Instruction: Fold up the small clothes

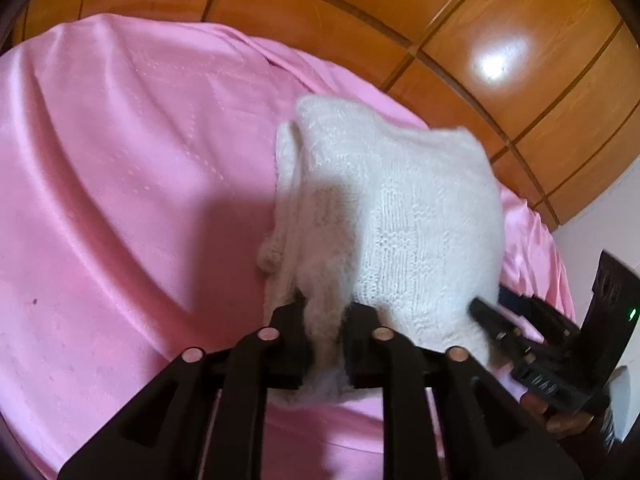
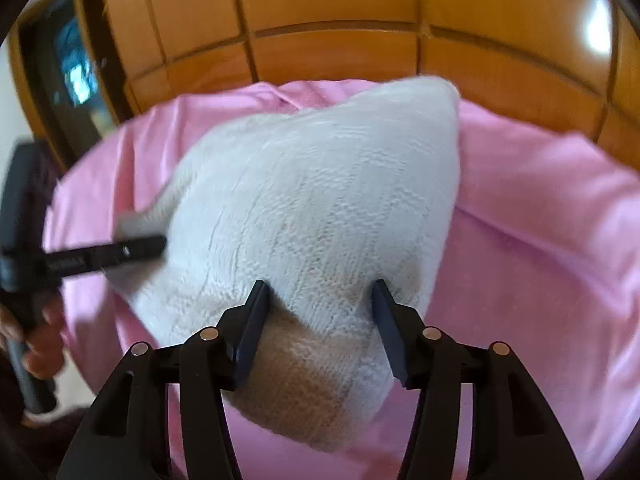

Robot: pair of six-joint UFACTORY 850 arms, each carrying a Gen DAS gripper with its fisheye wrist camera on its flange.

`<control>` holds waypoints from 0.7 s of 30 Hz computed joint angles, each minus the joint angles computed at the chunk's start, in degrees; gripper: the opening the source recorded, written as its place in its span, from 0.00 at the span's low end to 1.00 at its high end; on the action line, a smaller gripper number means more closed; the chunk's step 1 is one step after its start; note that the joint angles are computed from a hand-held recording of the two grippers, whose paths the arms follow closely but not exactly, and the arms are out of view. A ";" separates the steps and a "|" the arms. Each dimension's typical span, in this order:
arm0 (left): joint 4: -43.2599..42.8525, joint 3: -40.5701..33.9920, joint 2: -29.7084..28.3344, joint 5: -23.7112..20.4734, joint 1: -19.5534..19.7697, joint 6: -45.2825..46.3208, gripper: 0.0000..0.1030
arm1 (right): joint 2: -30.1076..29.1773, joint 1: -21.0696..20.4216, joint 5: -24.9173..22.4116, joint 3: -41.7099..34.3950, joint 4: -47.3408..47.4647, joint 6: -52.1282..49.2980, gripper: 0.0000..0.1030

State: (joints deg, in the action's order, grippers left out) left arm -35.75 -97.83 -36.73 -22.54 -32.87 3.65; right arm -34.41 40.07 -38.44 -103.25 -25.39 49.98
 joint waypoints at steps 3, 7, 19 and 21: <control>7.48 0.35 1.81 2.69 -0.56 -7.20 0.26 | 1.00 -0.77 0.52 -0.21 2.72 -2.97 0.53; 15.12 -1.03 2.96 5.90 -1.24 -13.68 0.28 | 3.78 -2.39 5.64 1.34 4.40 -3.65 0.53; 43.73 -12.81 -4.13 -1.26 -4.84 -35.13 0.41 | -17.45 -4.49 -10.52 -27.76 0.78 0.46 0.55; 44.40 -12.58 -4.09 -1.77 -4.97 -34.94 0.42 | -17.32 -4.00 -10.21 -27.35 -0.84 1.88 0.55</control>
